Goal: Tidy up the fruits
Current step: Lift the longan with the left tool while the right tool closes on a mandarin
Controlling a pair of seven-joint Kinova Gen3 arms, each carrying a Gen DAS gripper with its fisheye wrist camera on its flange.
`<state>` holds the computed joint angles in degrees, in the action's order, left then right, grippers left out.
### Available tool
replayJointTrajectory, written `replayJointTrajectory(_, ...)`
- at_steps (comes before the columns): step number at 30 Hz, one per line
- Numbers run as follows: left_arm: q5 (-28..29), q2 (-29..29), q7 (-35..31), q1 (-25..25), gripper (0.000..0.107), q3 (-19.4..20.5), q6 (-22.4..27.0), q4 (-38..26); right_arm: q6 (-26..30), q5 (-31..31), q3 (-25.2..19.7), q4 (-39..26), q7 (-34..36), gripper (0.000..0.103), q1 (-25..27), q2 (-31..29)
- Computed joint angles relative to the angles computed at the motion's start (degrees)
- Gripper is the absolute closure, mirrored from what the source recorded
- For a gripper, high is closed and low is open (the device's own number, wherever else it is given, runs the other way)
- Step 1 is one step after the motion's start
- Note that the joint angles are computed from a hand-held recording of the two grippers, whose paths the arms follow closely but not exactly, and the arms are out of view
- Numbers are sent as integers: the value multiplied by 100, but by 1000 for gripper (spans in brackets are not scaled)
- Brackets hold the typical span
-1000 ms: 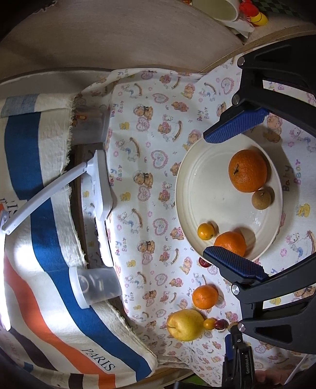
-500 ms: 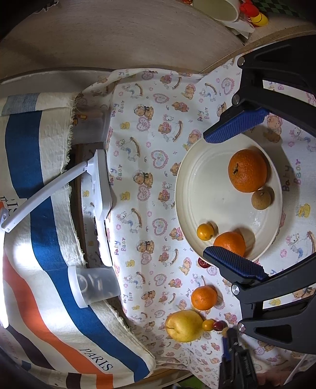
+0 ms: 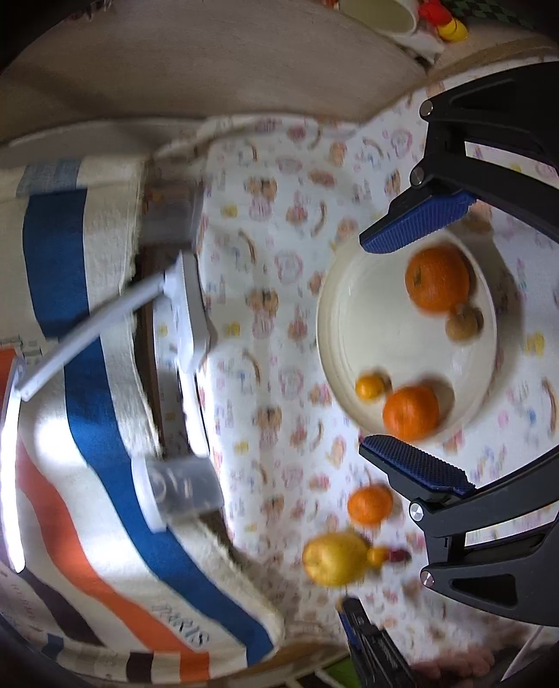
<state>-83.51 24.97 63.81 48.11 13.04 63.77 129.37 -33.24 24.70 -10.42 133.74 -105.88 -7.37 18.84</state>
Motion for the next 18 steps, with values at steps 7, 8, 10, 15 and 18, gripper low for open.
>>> replayJointTrajectory(7,-379,194,749,353,86,90,916,302,448,-506,-106,-111,339,16,-661,-263)
replayJointTrajectory(8,-402,234,823,427,86,38,999,329,576,-563,-138,-184,340,16,-748,-275)
replayJointTrajectory(10,-575,126,1043,260,86,160,886,491,806,-668,-196,-340,357,16,-908,-271)
replayJointTrajectory(15,-529,137,1218,124,86,271,1027,588,1205,-1460,-18,-684,949,17,-1615,-136)
replayJointTrajectory(18,-510,203,1292,123,86,260,1092,610,1454,-1969,186,-951,1383,17,-2075,59)
